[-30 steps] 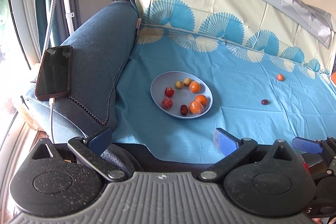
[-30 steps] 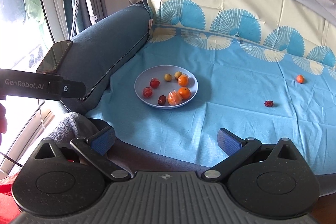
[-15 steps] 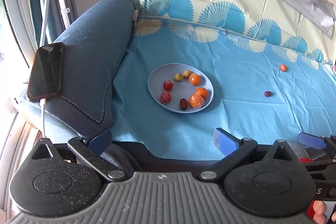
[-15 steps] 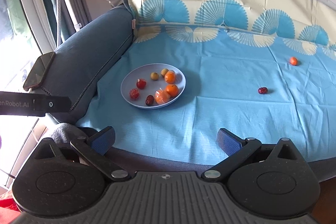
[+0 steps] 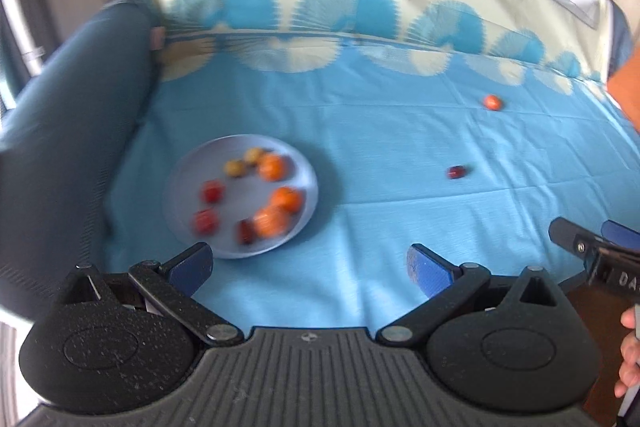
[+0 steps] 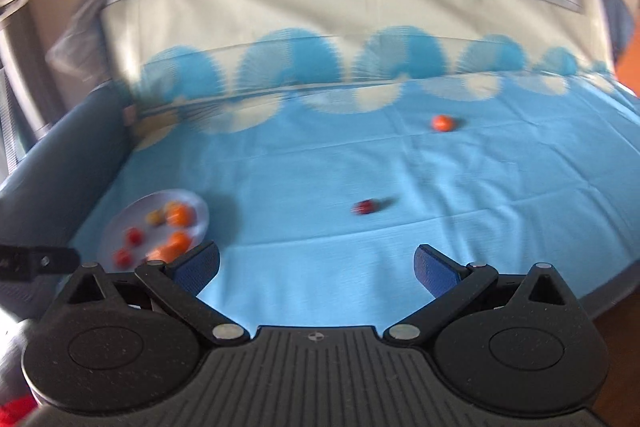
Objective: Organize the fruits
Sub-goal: 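Grasp a tangerine with the right tool while the left tool grasps a red date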
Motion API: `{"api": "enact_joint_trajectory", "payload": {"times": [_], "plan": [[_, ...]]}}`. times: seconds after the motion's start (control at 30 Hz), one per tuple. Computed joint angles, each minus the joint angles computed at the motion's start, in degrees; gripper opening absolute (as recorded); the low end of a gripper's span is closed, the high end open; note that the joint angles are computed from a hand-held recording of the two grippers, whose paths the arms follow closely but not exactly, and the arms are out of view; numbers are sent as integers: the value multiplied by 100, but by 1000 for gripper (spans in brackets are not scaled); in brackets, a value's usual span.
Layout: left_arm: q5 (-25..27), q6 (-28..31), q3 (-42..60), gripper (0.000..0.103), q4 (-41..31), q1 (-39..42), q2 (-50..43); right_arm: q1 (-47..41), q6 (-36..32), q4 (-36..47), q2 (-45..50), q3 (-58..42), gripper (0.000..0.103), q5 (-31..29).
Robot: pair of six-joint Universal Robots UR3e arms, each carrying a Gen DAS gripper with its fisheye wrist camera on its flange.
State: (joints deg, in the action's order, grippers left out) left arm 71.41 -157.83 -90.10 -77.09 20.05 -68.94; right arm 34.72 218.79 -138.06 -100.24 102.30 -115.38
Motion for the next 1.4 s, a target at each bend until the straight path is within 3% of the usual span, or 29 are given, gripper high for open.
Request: {"api": "enact_joint_trajectory", "payload": {"times": [0.1, 0.27, 0.33, 0.47, 0.63, 0.83, 0.97, 1.07, 1.13, 1.17, 1.2, 1.23, 1.27, 1.3, 1.4], "plan": [[343, -633, 168, 103, 927, -1055, -896, -812, -297, -259, -456, 651, 102, 309], [1043, -1066, 1019, 103, 2061, -2468, -2778, -2402, -1125, -1227, -538, 1482, 102, 1004], [1138, -1018, 1500, 103, 2340, -2812, -3584, -3055, -1499, -1713, -215, 1615, 102, 1387], [768, -719, 2513, 103, 2675, -3122, -5076, -4055, -2048, -2388, 1125, 1172, 102, 2132], [886, -718, 4786, 103, 2197, -3422, -7091, -4559, -2556, -3105, 3677, -668, 102, 2289], [1025, -463, 7374, 103, 1210, -3468, -8873, -4697, -3012, -2579, 6452, -3962, 102, 2558], [924, -296, 7316, 103, 1513, -3430, -9000, -4633, -3247, -1886, 7846, -6047, 102, 2461], [895, -238, 7451, 103, 1504, -3432, -9068, -4665, -3153, -2282, 8312, -6526, 102, 2437], [764, -181, 6687, 89, 2052, -3424, -8720, -4659, -3165, -2318, 8405, -6649, 102, 2410], [557, -55, 6200, 63, 2354, -3390, -8481, -4670, -3171, -2386, 8375, -6571, 101, 2428], [509, 59, 5843, 26, 2589, -3421, -8285, -4681, -3168, -2541, 8320, -6420, 87, 2439], [588, 188, 5725, 27, 2646, -3490, -8198, -4694, -3166, -2792, 8247, -6214, 61, 2465], [726, 219, 5553, 27, 2792, -3569, -8106, -4722, -3187, -3041, 8092, -5894, 44, 2572], [756, 224, 5395, 27, 2903, -3600, -8025, -4715, -3216, -3069, 8033, -5815, 35, 2543], [781, 84, 5515, 27, 2557, -3589, -7945, -4718, -3252, -3021, 7667, -5344, 35, 2525]]}}
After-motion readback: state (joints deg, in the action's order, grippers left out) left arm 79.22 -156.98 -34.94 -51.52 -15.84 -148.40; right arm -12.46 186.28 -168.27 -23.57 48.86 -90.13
